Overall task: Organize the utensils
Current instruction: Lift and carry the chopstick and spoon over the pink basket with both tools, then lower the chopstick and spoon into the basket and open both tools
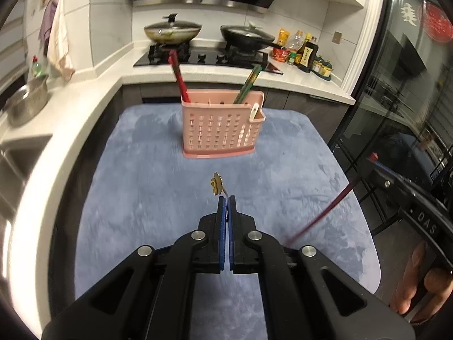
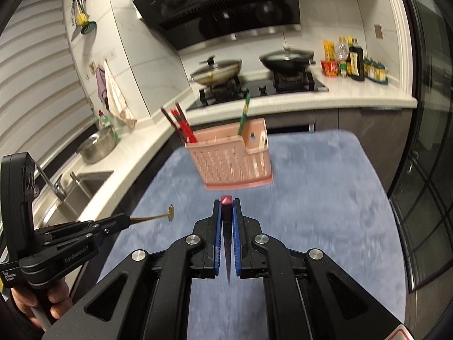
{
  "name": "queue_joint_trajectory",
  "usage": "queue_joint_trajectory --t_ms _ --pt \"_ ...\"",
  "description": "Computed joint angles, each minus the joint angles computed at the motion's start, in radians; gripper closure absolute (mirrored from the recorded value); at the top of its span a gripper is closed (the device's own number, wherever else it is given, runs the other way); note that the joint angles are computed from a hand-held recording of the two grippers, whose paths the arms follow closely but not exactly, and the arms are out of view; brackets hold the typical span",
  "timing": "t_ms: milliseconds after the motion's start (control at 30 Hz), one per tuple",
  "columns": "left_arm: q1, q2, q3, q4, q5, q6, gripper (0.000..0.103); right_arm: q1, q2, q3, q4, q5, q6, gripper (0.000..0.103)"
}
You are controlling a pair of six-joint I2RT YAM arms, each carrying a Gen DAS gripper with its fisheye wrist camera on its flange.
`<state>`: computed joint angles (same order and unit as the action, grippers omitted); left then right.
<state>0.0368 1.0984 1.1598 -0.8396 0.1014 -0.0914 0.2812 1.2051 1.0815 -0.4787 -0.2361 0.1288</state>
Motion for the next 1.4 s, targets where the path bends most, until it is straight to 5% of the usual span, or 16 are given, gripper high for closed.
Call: queue_joint_trajectory --t_ms 433,733,1067,1400 --pt "0.037 0.227 0.299 -0.008 0.006 0.100 0.102 -0.012 0.202 0.284 0.070 -0.022 0.032 0.096" --pt "0.092 0.538 0.709 -0.089 0.064 0.122 0.102 -0.007 0.530 0.766 0.073 0.005 0.086 0.096" --pt "0.118 0.873 1.052 -0.218 0.100 0.099 0.102 0.013 0.914 1.237 -0.058 0.047 0.083 0.096" --pt "0.110 0.982 1.231 -0.241 0.100 0.077 0.102 0.004 1.032 1.335 -0.108 0.024 0.090 0.096"
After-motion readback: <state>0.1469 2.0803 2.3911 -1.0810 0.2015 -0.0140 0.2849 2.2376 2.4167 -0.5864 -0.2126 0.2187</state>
